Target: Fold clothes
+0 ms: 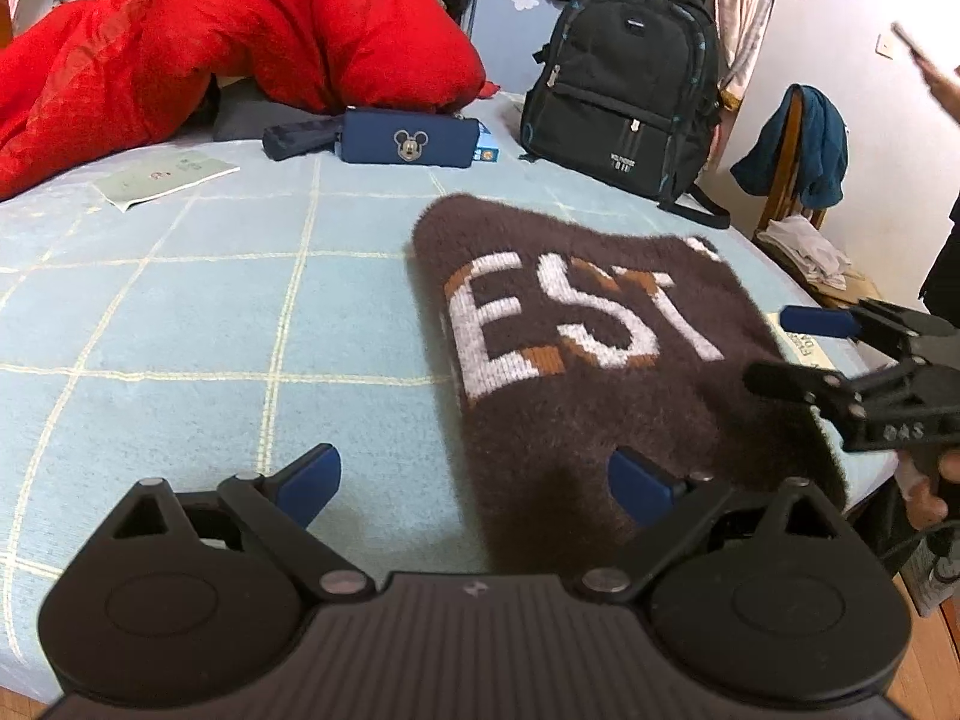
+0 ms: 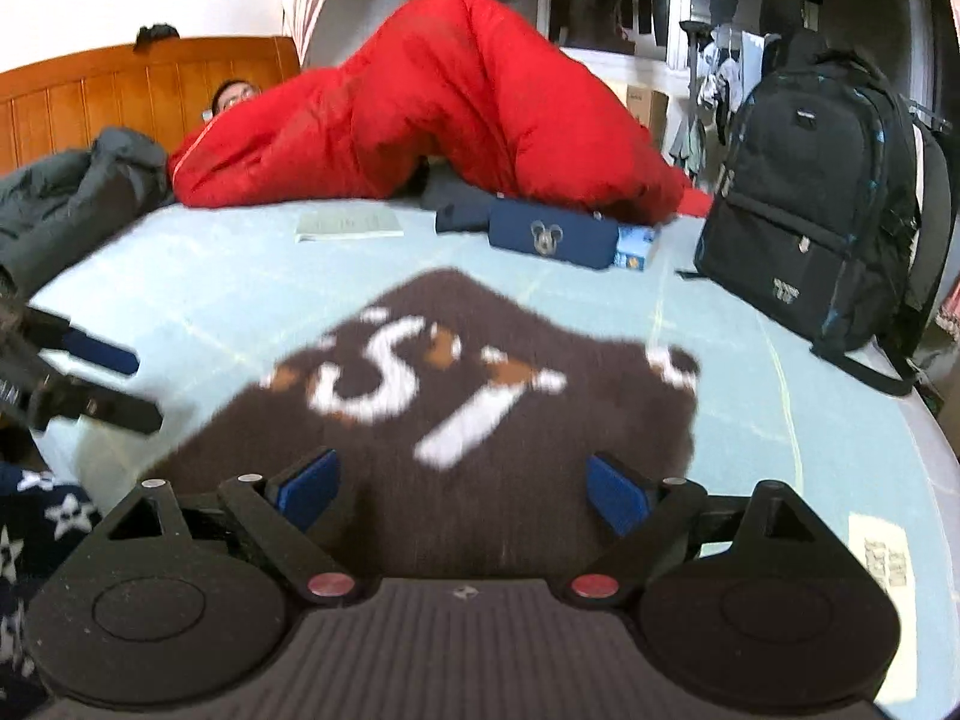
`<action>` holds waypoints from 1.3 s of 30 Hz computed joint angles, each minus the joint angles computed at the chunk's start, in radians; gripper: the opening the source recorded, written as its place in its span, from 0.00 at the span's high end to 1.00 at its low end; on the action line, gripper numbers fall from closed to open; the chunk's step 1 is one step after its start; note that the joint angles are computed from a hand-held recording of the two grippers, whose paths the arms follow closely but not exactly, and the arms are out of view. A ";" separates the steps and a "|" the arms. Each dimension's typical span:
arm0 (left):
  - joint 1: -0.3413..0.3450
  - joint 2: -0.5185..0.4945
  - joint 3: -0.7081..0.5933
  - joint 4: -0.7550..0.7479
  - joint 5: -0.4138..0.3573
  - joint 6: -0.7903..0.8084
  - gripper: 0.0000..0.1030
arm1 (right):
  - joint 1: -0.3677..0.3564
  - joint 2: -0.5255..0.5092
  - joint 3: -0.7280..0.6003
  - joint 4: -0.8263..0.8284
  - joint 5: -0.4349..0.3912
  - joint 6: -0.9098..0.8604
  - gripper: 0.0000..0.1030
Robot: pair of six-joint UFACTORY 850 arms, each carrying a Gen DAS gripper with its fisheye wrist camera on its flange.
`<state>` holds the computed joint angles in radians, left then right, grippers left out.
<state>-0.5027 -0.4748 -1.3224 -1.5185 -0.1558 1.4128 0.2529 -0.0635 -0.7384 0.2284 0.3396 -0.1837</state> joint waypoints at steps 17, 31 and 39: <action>-0.003 -0.115 -0.206 0.100 -0.212 -0.058 0.07 | -0.080 -0.076 -0.002 -0.504 0.039 0.515 0.03; -0.031 -0.404 -0.629 0.558 -0.382 -0.540 0.07 | -0.098 -0.061 0.042 -0.602 0.114 0.572 0.00; -0.050 -0.604 -0.973 0.867 -0.465 -0.841 0.07 | -0.106 -0.061 0.048 -0.636 0.135 0.616 0.00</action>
